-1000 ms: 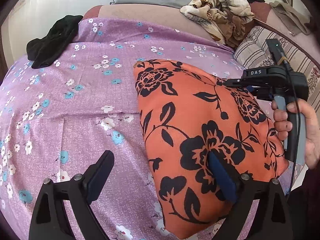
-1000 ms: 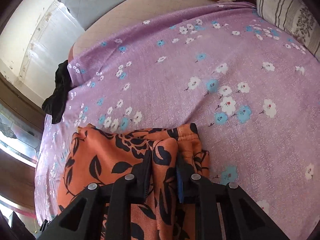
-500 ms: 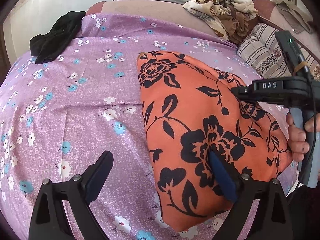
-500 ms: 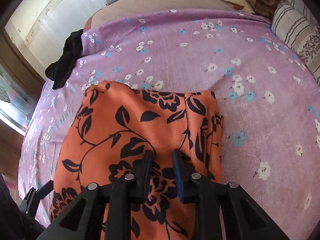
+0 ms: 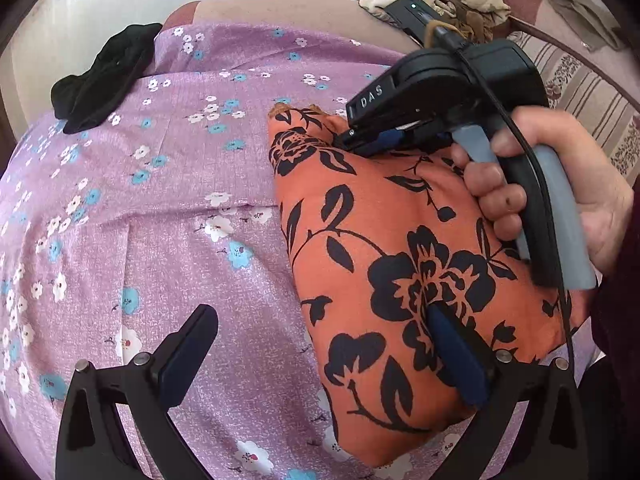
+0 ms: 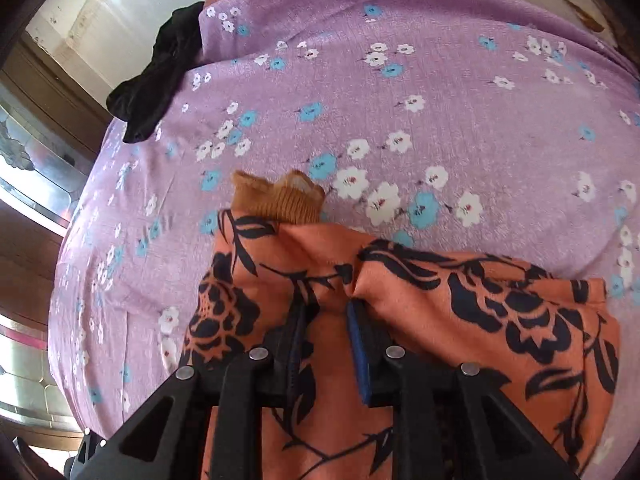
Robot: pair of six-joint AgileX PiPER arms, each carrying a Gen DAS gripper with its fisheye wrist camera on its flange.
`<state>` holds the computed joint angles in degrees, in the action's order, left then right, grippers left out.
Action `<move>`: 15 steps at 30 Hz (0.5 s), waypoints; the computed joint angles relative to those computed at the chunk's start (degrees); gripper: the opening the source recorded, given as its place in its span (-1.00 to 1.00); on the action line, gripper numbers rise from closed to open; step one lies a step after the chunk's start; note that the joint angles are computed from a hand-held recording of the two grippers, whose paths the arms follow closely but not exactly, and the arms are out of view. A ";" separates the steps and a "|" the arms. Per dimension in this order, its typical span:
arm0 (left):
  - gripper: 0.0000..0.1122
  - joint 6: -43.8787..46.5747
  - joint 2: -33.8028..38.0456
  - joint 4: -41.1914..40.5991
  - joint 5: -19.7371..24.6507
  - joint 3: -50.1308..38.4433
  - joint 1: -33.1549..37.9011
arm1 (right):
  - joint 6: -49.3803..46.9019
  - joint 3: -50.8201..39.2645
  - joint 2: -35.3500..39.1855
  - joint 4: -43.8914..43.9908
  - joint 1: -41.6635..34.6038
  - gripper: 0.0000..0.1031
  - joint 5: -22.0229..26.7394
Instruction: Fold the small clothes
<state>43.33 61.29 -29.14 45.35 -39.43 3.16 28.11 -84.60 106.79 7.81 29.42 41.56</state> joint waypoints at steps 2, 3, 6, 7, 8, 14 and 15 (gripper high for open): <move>0.84 -0.84 0.62 0.43 0.79 -0.71 -0.10 | 0.10 -0.57 -0.37 1.58 -0.66 -0.51 1.34; 0.84 -1.11 1.11 0.45 1.39 -1.16 0.00 | 0.56 0.61 -1.60 1.30 -0.52 -0.51 0.74; 0.84 -1.43 2.52 0.30 3.16 -2.45 0.90 | 3.57 6.61 -8.30 -1.05 -0.29 -0.51 -1.19; 0.84 -1.84 2.85 0.30 3.60 -2.74 1.16 | 4.06 10.39 -12.05 -0.86 -0.36 -0.51 -3.24; 0.84 -2.23 2.93 0.24 3.88 -2.80 1.39 | 4.22 13.84 -15.76 -0.56 -0.58 -0.51 -4.99; 0.84 -5.82 2.37 0.98 4.40 -2.98 1.17 | 15.34 26.50 -33.68 -8.59 2.72 -0.51 -3.32; 0.84 -7.12 1.94 1.72 4.26 -3.09 0.63 | 16.98 27.48 -34.98 -9.63 3.46 -0.51 -2.06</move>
